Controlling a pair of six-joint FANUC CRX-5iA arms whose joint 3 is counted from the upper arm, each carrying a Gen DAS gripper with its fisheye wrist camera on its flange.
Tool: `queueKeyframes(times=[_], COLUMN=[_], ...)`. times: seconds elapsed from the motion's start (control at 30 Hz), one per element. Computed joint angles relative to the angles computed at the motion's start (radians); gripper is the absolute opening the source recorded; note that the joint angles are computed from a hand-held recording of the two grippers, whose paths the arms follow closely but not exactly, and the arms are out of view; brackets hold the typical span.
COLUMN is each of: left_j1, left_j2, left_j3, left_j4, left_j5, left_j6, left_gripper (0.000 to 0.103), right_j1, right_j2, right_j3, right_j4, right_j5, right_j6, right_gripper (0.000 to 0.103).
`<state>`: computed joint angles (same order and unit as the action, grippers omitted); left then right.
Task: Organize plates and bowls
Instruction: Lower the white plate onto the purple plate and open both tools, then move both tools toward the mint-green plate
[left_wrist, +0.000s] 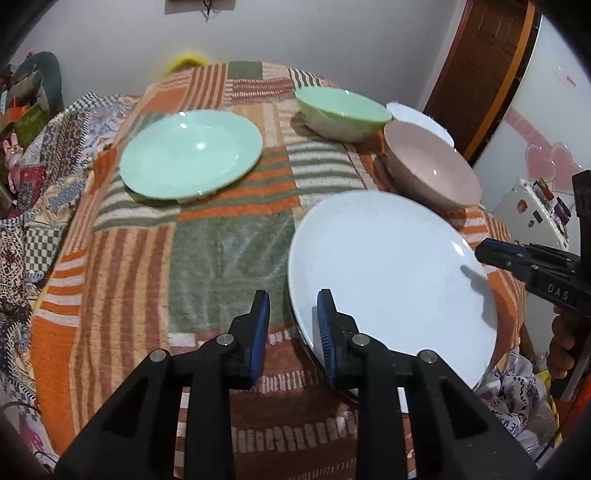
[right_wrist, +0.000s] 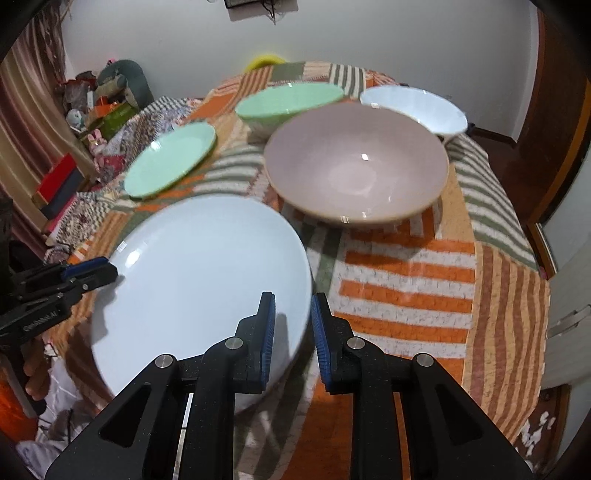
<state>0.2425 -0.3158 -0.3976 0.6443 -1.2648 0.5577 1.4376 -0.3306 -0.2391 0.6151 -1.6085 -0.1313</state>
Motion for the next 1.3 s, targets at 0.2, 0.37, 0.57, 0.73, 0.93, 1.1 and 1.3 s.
queueKeyframes(times=[0.2, 0.37, 0.57, 0.73, 0.93, 1.1, 1.3], left_j1=[0.04, 0.07, 0.087, 0.084, 0.053, 0.025, -0.005], left_j2=[-0.008, 0.005, 0.043, 0.099, 0.209, 0.318, 0.417], left_j3=[0.026, 0.058, 0.098, 0.146, 0.228, 0.305, 0.361], left_j4=[0.071, 0.133, 0.162, 0.147, 0.093, 0.032, -0.013], left_j5=[0.016, 0.05, 0.111, 0.179, 0.251, 0.271, 0.293], left_j6=[-0.028, -0.037, -0.02, 0.008, 0.06, 0.114, 0.113], left_gripper=[0.033, 0.047, 0.058, 0.07, 0.079, 0.079, 0.067], right_j1=[-0.019, -0.083, -0.16, -0.233, -0.346, -0.422, -0.495], right_j2=[0.042, 0.101, 0.159, 0.214, 0.3, 0.375, 0.45], right_j3=[0.062, 0.129, 0.177, 0.222, 0.322, 0.4, 0.477], right_j4=[0.084, 0.124, 0.128, 0.106, 0.005, -0.091, -0.199], right_j5=[0.022, 0.105, 0.213, 0.289, 0.336, 0.333, 0.317], right_j6=[0.08, 0.188, 0.269, 0.33, 0.459, 0.551, 0.66], right_gripper=[0.021, 0.024, 0.033, 0.047, 0.051, 0.051, 0.051])
